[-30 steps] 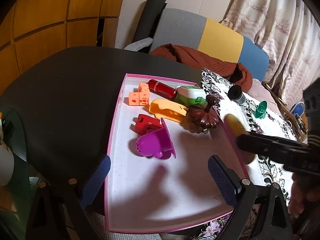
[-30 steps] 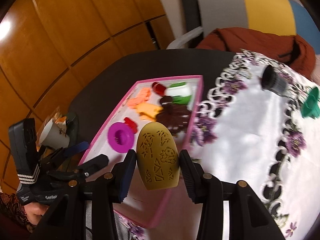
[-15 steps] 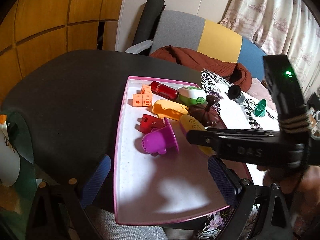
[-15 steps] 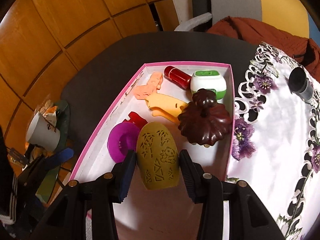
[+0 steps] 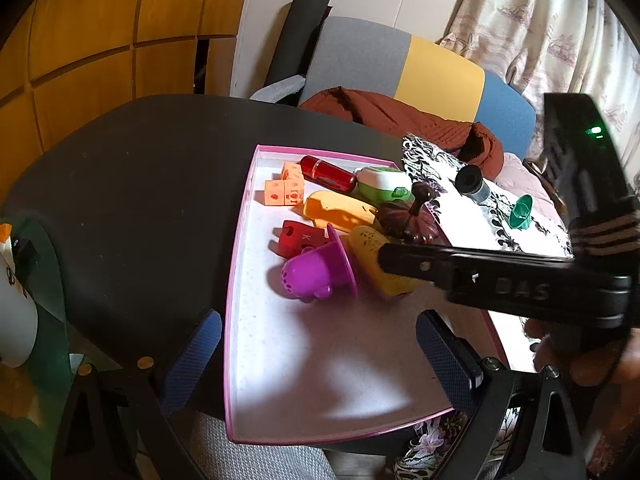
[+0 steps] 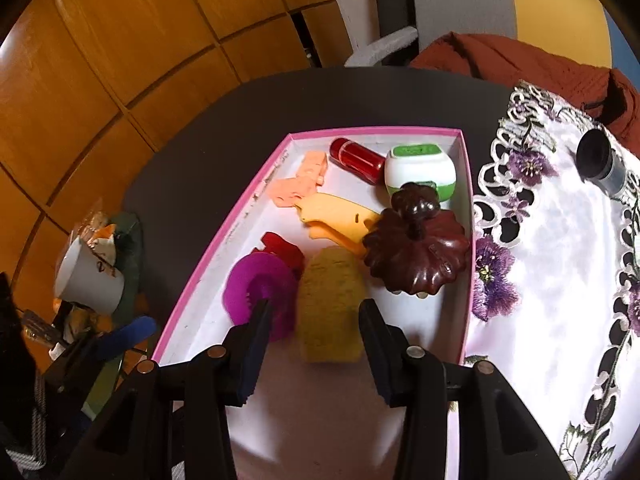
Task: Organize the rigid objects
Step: 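Carry the yellow oval piece into the tray and open the right gripper, then grasp the black-capped clear cylinder with the left gripper while the right tool moves to the green stand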
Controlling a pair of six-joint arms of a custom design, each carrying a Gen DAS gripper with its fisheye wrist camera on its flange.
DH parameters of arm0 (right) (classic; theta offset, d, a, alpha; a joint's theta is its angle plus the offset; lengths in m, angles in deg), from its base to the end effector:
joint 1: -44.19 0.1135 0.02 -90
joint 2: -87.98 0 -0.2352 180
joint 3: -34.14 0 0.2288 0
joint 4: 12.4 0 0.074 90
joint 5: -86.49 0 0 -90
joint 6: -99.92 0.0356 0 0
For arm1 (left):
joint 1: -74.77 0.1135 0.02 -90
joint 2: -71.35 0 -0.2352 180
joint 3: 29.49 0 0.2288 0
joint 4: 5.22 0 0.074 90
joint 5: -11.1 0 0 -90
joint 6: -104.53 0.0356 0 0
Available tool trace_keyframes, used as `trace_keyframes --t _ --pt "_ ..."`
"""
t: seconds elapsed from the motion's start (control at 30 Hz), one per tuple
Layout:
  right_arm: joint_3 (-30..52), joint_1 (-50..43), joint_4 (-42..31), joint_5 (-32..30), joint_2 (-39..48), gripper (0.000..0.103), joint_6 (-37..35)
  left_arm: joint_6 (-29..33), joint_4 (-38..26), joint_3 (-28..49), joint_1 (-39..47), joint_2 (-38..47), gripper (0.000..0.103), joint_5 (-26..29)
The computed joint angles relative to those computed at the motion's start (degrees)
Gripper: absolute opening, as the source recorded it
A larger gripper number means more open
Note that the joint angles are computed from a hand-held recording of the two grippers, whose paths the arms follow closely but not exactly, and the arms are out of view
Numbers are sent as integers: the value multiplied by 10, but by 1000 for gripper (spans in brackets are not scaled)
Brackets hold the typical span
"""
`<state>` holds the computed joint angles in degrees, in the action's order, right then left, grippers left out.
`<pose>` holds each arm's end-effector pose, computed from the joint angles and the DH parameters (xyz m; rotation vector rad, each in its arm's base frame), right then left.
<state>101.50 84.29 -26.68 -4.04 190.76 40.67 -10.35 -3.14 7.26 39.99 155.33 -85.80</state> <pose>0.2517 0.2124 0.1267 -0.2096 2.5107 0.5454 0.1896 -0.1264 0.1019 0.1464 2.3771 -0.3642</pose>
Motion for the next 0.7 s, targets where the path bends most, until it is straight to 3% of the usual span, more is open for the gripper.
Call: trace_keyframes --t 0.23,0.5,0.7 --pt "-51 -3 -3 18 -66 45 2 -2 -2 1 -10 -2 99 -4" --pt "-87 -17 -48 91 -124 45 -5 -2 -6 4 -27 -9 99 0" --pt "-122 -53 -56 97 -153 45 -7 -3 -16 19 -51 -4 99 -7"
